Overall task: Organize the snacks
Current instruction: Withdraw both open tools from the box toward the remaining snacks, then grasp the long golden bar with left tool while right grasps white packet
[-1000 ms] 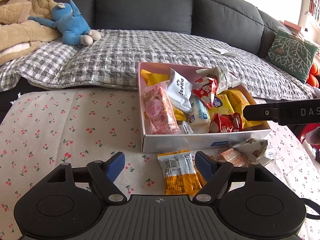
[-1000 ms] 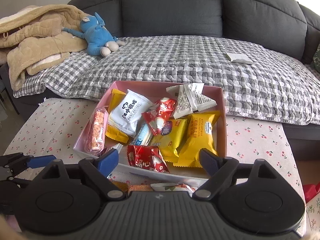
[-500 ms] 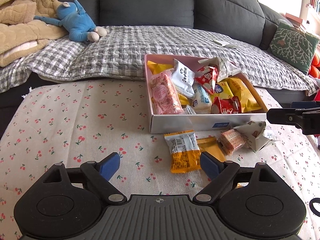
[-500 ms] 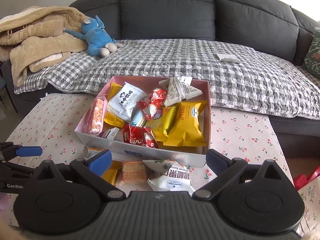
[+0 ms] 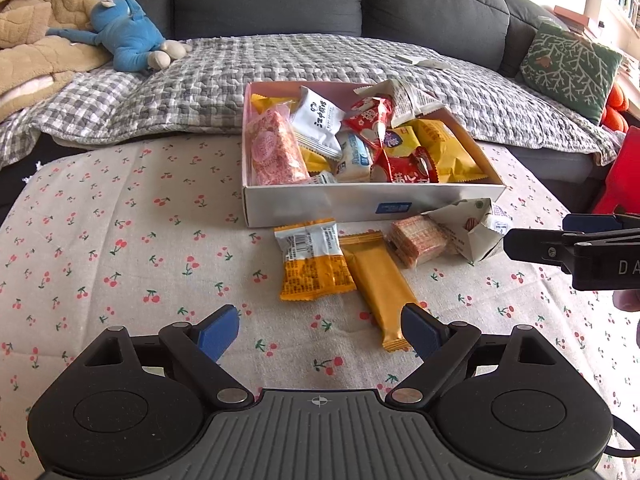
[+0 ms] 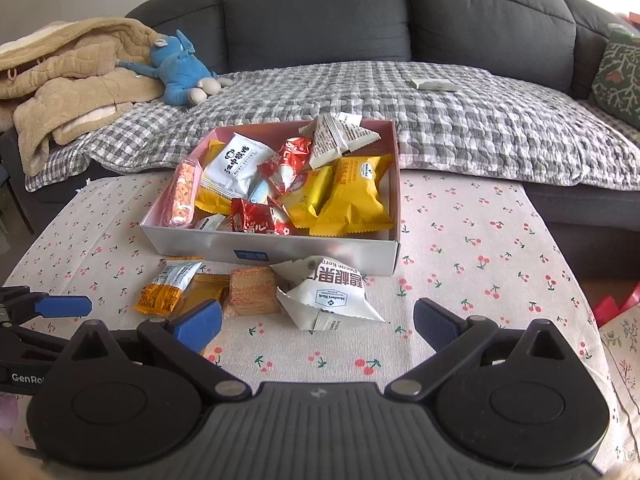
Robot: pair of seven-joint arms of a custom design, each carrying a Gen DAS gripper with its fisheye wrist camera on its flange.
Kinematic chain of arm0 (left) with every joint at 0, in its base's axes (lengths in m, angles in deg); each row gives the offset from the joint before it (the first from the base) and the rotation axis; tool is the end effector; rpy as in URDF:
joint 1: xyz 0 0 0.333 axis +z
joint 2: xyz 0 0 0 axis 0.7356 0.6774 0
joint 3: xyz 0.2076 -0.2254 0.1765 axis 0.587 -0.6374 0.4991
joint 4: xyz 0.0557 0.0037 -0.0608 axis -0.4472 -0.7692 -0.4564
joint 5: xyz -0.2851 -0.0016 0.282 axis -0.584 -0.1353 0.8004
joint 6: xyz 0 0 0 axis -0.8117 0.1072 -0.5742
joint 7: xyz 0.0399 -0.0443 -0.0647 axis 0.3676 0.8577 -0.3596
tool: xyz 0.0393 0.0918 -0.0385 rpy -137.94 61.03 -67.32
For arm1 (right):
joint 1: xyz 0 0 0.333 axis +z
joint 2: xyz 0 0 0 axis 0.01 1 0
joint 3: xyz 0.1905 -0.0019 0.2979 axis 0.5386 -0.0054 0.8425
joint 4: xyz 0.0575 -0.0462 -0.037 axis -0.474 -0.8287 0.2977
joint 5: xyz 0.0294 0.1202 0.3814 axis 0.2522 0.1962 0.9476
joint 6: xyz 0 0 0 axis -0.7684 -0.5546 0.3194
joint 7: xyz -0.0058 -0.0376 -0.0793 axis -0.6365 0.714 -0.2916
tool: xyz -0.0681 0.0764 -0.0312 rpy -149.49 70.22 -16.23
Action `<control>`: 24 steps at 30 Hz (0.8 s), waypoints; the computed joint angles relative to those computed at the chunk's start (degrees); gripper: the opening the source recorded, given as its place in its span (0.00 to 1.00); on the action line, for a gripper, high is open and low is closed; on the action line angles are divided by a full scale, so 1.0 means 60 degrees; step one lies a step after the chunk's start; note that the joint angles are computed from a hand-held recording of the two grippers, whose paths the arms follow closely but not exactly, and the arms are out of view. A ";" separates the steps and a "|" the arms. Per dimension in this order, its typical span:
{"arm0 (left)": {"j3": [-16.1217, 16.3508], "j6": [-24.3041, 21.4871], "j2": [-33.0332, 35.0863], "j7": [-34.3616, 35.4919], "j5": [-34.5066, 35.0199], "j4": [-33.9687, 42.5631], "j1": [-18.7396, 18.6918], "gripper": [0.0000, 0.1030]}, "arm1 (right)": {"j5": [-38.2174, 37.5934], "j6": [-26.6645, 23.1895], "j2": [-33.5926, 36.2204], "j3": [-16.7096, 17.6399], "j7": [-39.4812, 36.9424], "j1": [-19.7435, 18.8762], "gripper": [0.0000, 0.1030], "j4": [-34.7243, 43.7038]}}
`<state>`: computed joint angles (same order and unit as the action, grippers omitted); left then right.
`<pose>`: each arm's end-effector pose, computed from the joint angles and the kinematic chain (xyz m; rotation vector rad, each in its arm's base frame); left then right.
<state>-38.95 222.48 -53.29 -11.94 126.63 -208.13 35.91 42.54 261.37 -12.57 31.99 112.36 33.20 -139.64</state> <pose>0.5204 -0.2424 0.4038 -1.8069 1.7963 -0.8151 0.5771 0.3098 0.3925 -1.8865 1.3584 -0.4928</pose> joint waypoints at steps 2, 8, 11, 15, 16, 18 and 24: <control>-0.0021 -0.0042 0.0132 -0.0201 0.0083 0.0118 -0.0084 0.87 | 0.0021 -0.0038 0.0058 -0.0087 0.0015 0.0053 0.99 0.0065; 0.0031 -0.0299 0.0580 -0.1334 0.0555 0.0532 -0.0449 0.84 | -0.0007 -0.0226 0.0421 0.0342 0.0135 -0.0416 0.99 0.0485; 0.0084 -0.0409 0.0816 -0.2002 0.0821 0.0783 -0.0614 0.77 | -0.0020 -0.0322 0.0627 0.0532 0.0225 -0.0638 0.99 0.0712; 0.0132 -0.0949 0.1029 -0.2927 0.1300 0.1112 -0.0918 0.68 | 0.0067 -0.0492 0.0839 0.1054 0.0394 -0.1188 0.95 0.0953; 0.0114 -0.1106 0.1059 -0.3075 0.1413 0.1175 -0.0963 0.64 | 0.0099 -0.0556 0.0900 0.1075 0.0469 -0.1231 0.92 0.1028; 0.0055 -0.1370 0.1126 -0.3308 0.1489 0.1304 -0.1018 0.57 | 0.0157 -0.0650 0.0985 0.1275 0.0563 -0.1459 0.88 0.1126; -0.0075 -0.1975 0.1311 -0.3377 0.1244 0.1600 -0.1181 0.39 | 0.0441 -0.0804 0.1142 0.2228 0.0650 -0.2351 0.77 0.1255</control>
<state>-39.40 210.63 -45.42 -32.20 134.10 -198.53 28.82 45.19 256.55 -5.71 45.36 116.26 19.09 -132.11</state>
